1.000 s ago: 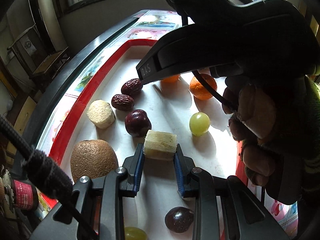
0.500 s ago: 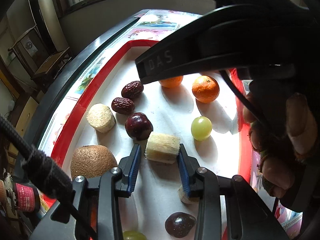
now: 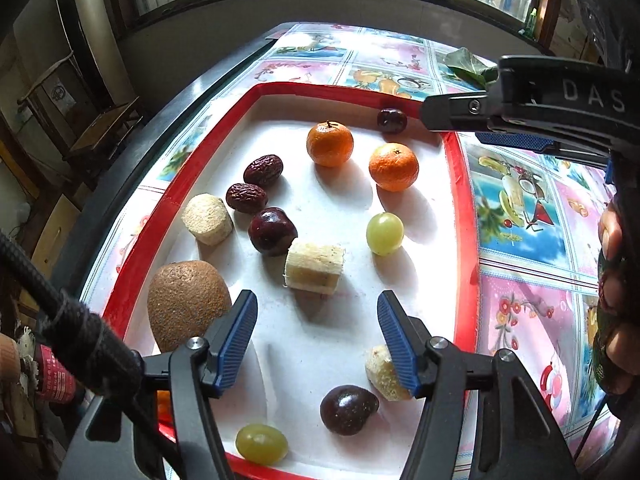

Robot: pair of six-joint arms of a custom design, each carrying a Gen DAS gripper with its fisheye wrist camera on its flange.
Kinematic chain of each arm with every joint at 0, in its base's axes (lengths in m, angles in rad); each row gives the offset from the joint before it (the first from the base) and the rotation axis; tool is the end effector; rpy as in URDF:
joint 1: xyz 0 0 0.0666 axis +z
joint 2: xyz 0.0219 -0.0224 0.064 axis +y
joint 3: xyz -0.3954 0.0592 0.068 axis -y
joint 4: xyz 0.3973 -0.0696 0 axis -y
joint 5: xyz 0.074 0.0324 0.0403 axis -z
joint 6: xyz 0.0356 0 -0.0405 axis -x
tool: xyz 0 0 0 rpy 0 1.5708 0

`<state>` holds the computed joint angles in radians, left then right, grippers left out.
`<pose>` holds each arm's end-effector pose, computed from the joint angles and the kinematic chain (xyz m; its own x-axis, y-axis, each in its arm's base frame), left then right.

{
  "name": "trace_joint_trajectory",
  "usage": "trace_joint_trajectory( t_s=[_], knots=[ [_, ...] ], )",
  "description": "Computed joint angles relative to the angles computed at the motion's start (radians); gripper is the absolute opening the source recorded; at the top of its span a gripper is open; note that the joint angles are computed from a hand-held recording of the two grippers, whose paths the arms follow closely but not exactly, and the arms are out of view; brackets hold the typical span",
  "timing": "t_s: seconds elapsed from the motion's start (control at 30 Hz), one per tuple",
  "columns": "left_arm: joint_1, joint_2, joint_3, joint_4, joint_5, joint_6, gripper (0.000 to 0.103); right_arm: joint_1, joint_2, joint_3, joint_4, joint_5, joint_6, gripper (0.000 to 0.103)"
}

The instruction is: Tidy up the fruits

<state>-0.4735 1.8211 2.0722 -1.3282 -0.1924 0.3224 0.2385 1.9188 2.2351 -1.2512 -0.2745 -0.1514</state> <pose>0.5565 -0.2779 0.4995 -0.8596 0.0910 -0.5028 0.0997 0.9950 0.0096 0.6415 0.1655 0.5155 -0.8307 -0.0526 -0.5542 -0.2615 0.9157 0.3052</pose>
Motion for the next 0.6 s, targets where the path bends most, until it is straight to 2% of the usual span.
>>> trace_joint_trajectory(
  t_s=[0.1,0.23,0.4,0.6],
  knots=[
    [-0.008,-0.041,-0.04,0.015,-0.007,0.014,0.065,-0.017,-0.046,-0.071,0.031,-0.008,-0.013,0.062],
    [-0.012,-0.092,-0.096,0.042,-0.021,0.032,0.069,-0.019,-0.102,-0.156,0.061,-0.012,0.022,0.065],
    [-0.03,-0.157,-0.168,0.071,-0.063,0.06,0.074,-0.009,-0.186,-0.273,0.124,-0.039,0.14,0.066],
    [-0.041,-0.226,-0.242,0.096,-0.112,0.082,0.079,0.002,-0.291,-0.416,0.223,-0.072,0.291,0.075]
  ],
)
